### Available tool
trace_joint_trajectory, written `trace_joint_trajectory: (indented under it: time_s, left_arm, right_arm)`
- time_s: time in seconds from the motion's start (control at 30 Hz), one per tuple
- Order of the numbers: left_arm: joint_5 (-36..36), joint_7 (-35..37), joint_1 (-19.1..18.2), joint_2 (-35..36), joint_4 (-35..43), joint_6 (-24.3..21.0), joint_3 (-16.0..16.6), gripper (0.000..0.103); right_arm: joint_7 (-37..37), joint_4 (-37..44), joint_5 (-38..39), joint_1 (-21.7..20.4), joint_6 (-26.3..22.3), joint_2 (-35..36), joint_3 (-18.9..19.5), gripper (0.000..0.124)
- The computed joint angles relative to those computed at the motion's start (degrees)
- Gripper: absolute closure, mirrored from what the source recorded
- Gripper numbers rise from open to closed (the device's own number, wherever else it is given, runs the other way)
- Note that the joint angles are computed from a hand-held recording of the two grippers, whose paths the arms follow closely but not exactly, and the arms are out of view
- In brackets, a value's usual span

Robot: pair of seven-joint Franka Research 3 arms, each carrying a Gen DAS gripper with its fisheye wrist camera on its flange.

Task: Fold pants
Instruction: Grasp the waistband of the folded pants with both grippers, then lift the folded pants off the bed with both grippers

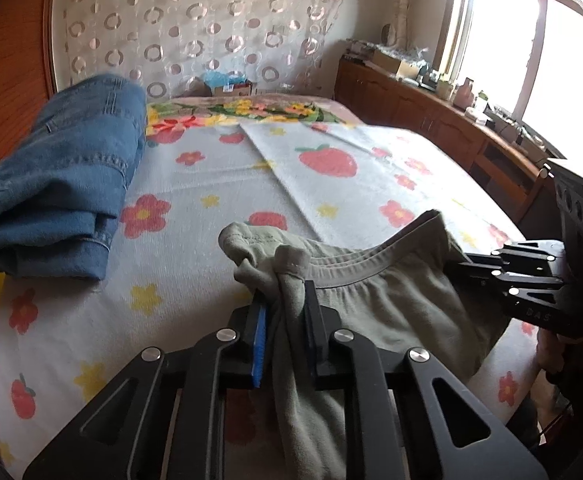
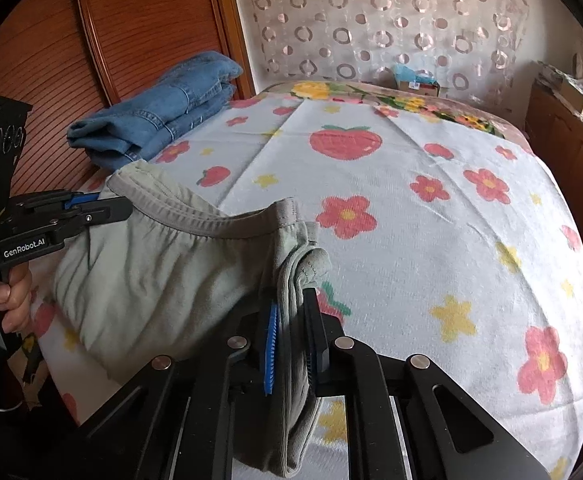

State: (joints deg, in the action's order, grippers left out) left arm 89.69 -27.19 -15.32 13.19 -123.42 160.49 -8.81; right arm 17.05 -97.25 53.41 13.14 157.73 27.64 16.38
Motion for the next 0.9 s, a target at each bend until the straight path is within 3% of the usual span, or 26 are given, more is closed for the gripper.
trace_joint_trajectory:
  time_s: [0.17, 0.9]
  left_arm:
    - [2.4, -2.36, -0.5, -2.12, -0.79, -1.43, -0.61, 0.087]
    - [0.13, 4.27, -1.71, -8.06, -0.53, -7.88, -3.42, 0.087]
  right_arm:
    - [-6.69, -2.15, 7.06, -1.97, 1.45, -2.03, 2.49, 0.113]
    - [-23.73, -6.2, 26.81, 0.39, 1.28, -9.23, -1.11, 0.113]
